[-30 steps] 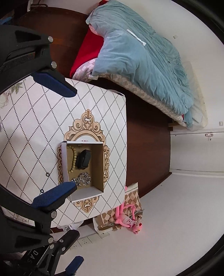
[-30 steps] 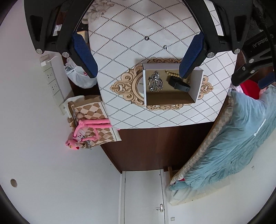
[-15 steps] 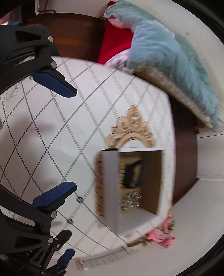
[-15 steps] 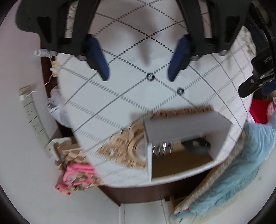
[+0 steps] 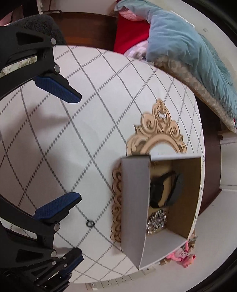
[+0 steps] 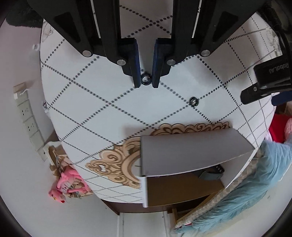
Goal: Organize jewelry
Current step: 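Grasp a black rubber ring with the right tool while the left grasps another black ring, then carry both black rings into the cardboard box and open both tools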
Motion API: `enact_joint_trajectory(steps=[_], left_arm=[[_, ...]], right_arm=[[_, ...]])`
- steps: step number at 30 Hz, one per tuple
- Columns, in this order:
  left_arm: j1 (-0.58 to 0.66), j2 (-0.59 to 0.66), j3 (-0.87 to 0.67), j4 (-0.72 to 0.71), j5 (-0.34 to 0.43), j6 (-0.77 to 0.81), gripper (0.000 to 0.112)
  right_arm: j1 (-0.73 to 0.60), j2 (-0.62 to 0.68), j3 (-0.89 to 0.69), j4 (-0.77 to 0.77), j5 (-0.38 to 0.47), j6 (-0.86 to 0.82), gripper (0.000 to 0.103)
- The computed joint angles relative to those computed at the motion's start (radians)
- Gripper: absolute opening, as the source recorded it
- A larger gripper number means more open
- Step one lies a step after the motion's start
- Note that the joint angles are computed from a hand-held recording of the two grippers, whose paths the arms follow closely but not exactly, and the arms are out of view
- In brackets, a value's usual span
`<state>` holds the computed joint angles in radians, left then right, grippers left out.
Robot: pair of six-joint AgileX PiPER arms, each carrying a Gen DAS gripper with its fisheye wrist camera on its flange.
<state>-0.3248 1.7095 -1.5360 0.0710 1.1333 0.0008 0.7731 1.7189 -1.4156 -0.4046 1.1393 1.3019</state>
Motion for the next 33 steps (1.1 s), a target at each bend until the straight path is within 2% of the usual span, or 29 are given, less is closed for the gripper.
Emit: enact_joint_trajectory(steps=[6,7,9,11,13,14,17,19,28,33], left_arm=[[-0.061,0.026,-0.008,-0.132,-0.014,0.035,0.099],[-0.074,0.031,-0.005,-0.153,-0.023,0.043,0.095],[-0.103,0.036,0.003,-0.16,-0.042,0.04,0.08],[-0.13,0.049,0.002,-0.164,-0.045,0.04,0.058],[-0.156,0.045,0.014,-0.139,-0.067,0.025,0.048],[-0.156,0.045,0.015,-0.147,-0.076,0.041,0.035],[-0.16,0.038,0.026,-0.148,-0.098,0.044,0.014],[-0.148,0.041,0.025,-0.163,-0.107,0.06,0.01],[-0.108,0.019,0.037,-0.206,-0.116,0.107,0.01],[-0.069,-0.019,0.015,-0.259,-0.081,0.159,0.01]], right_arm=[[-0.033,-0.124,0.102,-0.028,0.027,0.09,0.013],[-0.044,-0.139,0.121,-0.028,0.027,0.093,0.013],[-0.057,-0.162,0.148,-0.023,0.029,0.102,0.013],[-0.067,-0.18,0.172,-0.022,0.031,0.108,0.013],[-0.082,-0.198,0.197,-0.02,0.024,0.108,0.013],[-0.088,-0.205,0.208,-0.017,0.019,0.11,0.013],[-0.085,-0.212,0.221,-0.018,0.015,0.126,0.013],[-0.082,-0.21,0.219,-0.02,0.016,0.129,0.013],[-0.07,-0.208,0.193,-0.035,0.029,0.128,0.013],[-0.056,-0.213,0.137,-0.056,0.052,0.118,0.013]])
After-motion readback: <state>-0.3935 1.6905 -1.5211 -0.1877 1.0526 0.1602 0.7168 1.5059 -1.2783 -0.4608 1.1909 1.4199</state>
